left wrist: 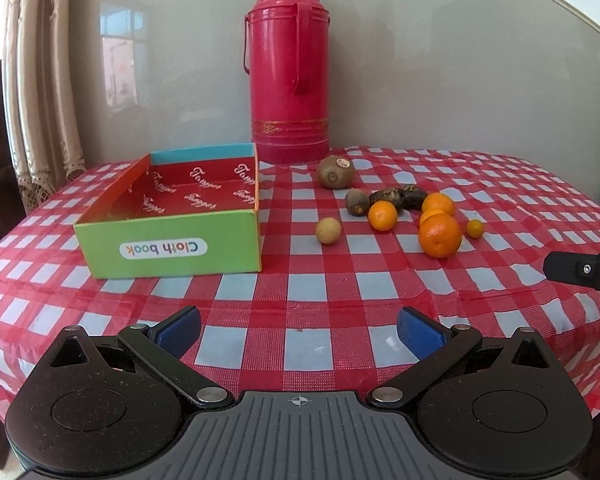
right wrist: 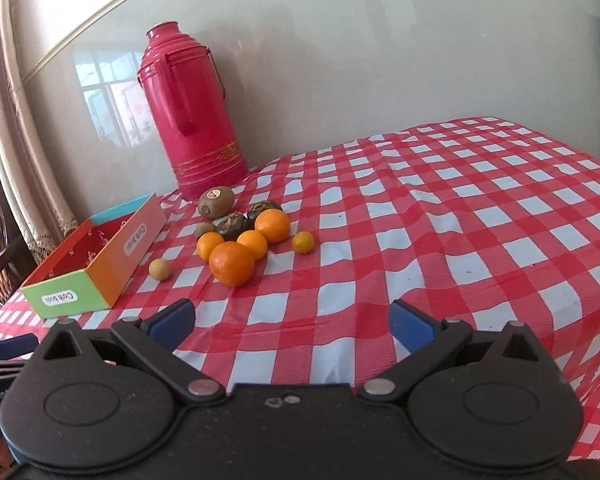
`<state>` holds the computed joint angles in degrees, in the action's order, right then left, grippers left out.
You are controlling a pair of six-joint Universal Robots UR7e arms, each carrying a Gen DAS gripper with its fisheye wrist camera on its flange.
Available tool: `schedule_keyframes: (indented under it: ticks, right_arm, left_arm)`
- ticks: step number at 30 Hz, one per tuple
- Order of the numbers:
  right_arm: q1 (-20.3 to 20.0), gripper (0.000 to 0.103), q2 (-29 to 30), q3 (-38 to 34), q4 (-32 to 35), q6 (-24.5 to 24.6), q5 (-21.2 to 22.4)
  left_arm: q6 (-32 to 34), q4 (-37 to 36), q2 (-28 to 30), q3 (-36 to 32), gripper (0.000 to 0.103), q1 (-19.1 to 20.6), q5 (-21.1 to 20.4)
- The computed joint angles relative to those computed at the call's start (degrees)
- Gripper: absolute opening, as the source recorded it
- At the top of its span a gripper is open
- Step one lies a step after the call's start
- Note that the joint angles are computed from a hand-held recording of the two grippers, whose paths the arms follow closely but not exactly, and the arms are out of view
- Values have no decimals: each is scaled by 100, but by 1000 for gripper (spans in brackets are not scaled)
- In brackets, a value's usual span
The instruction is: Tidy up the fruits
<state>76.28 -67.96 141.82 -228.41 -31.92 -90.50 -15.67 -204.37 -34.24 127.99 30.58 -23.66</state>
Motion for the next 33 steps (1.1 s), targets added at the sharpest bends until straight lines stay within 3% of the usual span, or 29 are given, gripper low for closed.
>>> schedule_keyframes:
  ticks: [7, 15, 21, 26, 33]
  right_arm:
    - [12, 97, -15, -30, 59, 71, 52]
    - [20, 97, 95, -90, -227, 263, -94]
    - [220, 97, 287, -306, -787, 377, -917]
    - [398, 97, 572, -734, -1426, 110, -1634]
    - [-99, 97, 337, -526, -1467, 577, -793]
  left_arm:
    - [-24, -43, -73, 15, 103, -8, -25]
    - [391, 188, -91, -295, 103, 5, -297]
    - [996, 264, 39, -768, 103, 102, -647]
    - [1731, 470, 362, -1438, 103, 237, -889]
    - [2343, 672, 818, -2236, 103, 483, -1328]
